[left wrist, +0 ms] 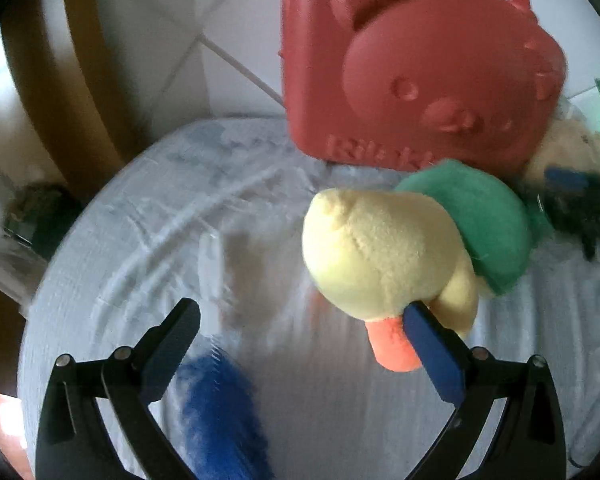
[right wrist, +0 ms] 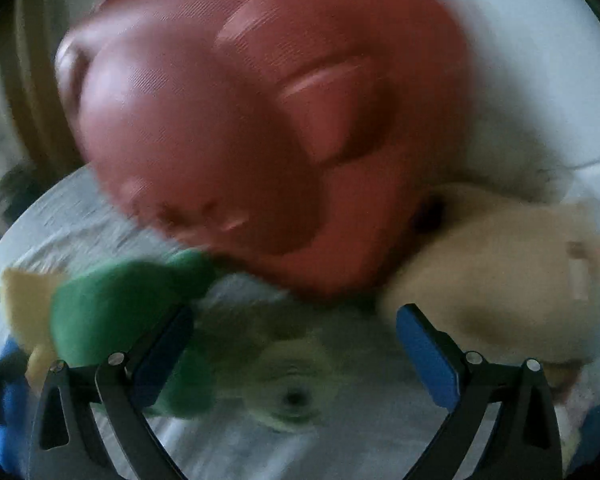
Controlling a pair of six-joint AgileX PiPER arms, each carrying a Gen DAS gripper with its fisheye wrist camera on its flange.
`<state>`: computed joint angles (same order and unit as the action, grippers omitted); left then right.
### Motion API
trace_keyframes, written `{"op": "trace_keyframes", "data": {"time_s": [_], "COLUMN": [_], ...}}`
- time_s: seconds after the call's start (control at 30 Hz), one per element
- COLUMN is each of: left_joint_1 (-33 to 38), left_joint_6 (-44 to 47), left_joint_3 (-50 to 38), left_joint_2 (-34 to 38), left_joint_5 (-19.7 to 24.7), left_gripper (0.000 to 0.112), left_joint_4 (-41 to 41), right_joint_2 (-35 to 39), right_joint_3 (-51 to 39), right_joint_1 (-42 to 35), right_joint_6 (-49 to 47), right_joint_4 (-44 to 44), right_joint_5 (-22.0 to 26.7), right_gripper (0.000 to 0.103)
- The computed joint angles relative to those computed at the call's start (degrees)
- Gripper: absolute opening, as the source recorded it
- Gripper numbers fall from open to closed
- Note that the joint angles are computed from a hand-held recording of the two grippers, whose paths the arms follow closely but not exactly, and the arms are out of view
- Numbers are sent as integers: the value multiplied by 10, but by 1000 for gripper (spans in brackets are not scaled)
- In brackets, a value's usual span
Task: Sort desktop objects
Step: 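Move the left gripper to the yellow-green duck plush while the right gripper approaches the green one-eyed plush, then close the left gripper on the duck plush while the right gripper grasps the one-eyed plush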
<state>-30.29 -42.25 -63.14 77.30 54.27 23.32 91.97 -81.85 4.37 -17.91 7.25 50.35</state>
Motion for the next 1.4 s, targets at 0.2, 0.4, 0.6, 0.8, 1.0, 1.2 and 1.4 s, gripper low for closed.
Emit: {"op": "trace_keyframes", "data": {"time_s": [0.2,0.4,0.6,0.8,1.0,1.2,1.4], "left_joint_1": [40,3,-86,-110,-87,-92,-108], "left_joint_6": [-28,-44,-120,-196,-268,-232,-231], "left_joint_3": [12,-4,-35,-51,-93,-107,-64], "left_joint_2": [-18,-82,-52,17,66,99,70], "left_joint_5": [32,53,55,15,18,20,-4], "left_gripper": [103,103,103,103,103,103,103], "left_joint_4": [13,-29,-33,-47,-24,-14,-53], "right_joint_2": [-73,-120,-160,-190,-211,-225,-142], "right_joint_3": [103,197,279,334,347,340,266], "right_joint_1": [-5,49,19,-56,-151,-195,-194], "right_joint_6": [-189,-212,-268,-303,-348,-341,-246], "right_joint_4": [188,253,316,320,330,302,249], "right_joint_5": [75,83,102,115,158,103,-36], "right_gripper": [100,101,103,103,103,103,103]}}
